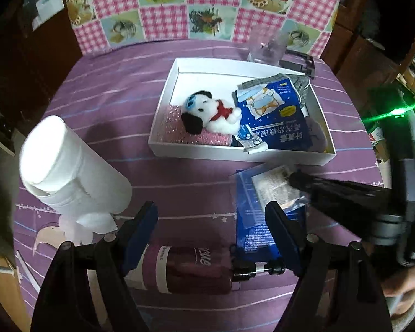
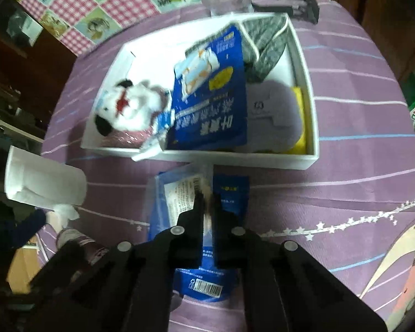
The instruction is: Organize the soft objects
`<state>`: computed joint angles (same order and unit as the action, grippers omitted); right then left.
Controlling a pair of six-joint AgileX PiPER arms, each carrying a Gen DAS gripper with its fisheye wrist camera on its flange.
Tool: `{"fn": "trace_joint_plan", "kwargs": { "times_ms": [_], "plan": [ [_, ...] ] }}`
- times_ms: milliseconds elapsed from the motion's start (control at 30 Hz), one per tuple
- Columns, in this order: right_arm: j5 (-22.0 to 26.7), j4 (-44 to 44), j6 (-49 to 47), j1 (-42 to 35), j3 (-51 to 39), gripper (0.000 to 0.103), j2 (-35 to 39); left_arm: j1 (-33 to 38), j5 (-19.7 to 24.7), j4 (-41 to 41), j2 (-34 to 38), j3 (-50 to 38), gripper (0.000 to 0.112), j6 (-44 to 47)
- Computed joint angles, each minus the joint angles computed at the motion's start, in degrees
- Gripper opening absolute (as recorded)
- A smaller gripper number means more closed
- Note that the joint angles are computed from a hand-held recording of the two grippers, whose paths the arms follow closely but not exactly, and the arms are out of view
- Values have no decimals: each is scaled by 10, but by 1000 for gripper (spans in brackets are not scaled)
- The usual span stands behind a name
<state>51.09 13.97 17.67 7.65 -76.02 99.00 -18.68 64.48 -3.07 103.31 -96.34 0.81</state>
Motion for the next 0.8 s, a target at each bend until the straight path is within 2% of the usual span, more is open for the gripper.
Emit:
{"fn": "trace_joint_plan", "kwargs": {
  "times_ms": [100, 233, 400, 700, 800],
  "plan": [
    [-14, 2, 1, -11, 19, 6, -37, 19, 4, -48, 8, -3, 80, 27],
    [-33, 12, 1, -39, 48, 6, -93, 21, -1, -57, 17, -6, 80, 33],
    [-53, 20, 4, -78, 85, 6, -166, 24, -32, -113, 36, 5, 81, 59],
    [-67, 105, -60, -131, 113, 6, -185, -18, 37, -79, 154, -85, 81, 8],
    [-68, 135, -85, -149, 121, 6, -184, -57, 35, -18, 172, -104, 83, -25]
  ]
}}
